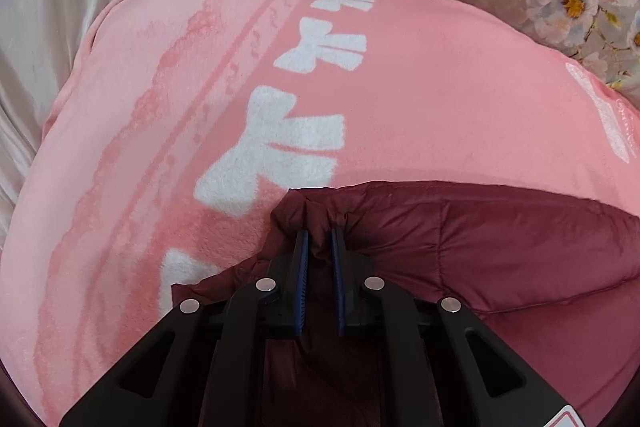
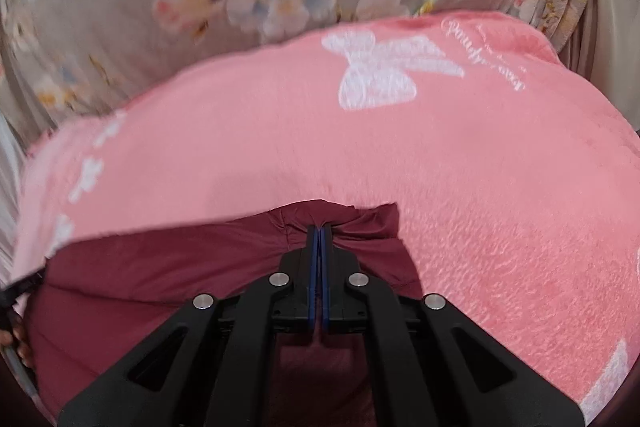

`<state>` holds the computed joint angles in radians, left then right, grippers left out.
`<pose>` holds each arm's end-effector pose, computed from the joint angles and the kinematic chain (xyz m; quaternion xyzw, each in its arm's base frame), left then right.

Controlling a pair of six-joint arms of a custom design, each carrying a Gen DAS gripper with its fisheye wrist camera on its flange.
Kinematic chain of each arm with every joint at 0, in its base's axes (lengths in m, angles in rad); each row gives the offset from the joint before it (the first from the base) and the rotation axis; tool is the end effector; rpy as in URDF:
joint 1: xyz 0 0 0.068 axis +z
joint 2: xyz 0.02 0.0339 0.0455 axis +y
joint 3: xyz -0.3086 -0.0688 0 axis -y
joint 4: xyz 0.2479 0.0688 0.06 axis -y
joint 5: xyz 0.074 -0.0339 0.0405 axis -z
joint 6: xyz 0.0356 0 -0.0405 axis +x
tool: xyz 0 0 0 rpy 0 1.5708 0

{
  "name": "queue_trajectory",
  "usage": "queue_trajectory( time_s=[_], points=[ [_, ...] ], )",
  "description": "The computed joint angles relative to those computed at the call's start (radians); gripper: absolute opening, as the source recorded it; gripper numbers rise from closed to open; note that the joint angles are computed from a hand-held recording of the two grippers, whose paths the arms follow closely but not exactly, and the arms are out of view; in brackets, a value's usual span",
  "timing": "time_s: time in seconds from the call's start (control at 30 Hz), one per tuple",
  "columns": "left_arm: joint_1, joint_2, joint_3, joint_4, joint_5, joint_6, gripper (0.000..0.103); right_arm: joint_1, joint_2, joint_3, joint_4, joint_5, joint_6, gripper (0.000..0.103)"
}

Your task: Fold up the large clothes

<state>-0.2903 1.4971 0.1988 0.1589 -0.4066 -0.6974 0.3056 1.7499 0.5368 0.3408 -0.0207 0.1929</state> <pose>0.1635 -0.0341 0.1017 -0.2357 0.9282 0.0743 0.2781 0.2749 0.0875 0.1220 -0.0565 0.9379 0.0938 0.3292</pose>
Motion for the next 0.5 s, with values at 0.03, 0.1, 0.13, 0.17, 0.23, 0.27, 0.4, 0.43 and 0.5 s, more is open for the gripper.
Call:
queue_trajectory(
  time_s=[0.03, 0.1, 0.13, 0.17, 0.23, 0.27, 0.4, 0.43, 0.5],
  points=[
    [-0.013, 0.027, -0.008, 0.034, -0.018, -0.006, 0.009, 0.007, 0.046, 0.001, 0.027, 0.007, 0.006, 0.000],
    [-0.041, 0.062, -0.012, 0.064, -0.055, -0.024, 0.009, 0.021, 0.089, 0.002, 0.055, 0.035, 0.005, 0.000],
    [-0.058, 0.078, -0.008, 0.067, -0.078, -0.035, 0.009, 0.031, 0.098, 0.006, 0.055, 0.051, 0.004, 0.000],
    [-0.073, 0.093, -0.003, 0.067, -0.097, -0.045, 0.009, 0.043, 0.111, 0.012, 0.058, 0.071, 0.001, 0.000],
    [-0.090, 0.113, 0.003, 0.069, -0.122, -0.055, 0.009, 0.052, 0.114, 0.008, 0.064, 0.086, -0.002, 0.000],
    [-0.089, 0.117, 0.001, 0.076, -0.125, -0.055, 0.010, 0.050, 0.119, 0.008, 0.070, 0.081, -0.002, 0.000],
    [-0.075, 0.122, -0.007, 0.104, -0.118, -0.048, 0.009, 0.036, 0.118, 0.001, 0.078, 0.057, 0.002, 0.000],
    [-0.075, 0.125, -0.004, 0.103, -0.120, -0.049, 0.010, 0.035, 0.118, 0.001, 0.079, 0.054, 0.003, 0.000],
    [-0.087, 0.131, 0.006, 0.082, -0.133, -0.059, 0.010, 0.024, 0.115, -0.005, 0.087, 0.038, 0.006, 0.000]
  ],
)
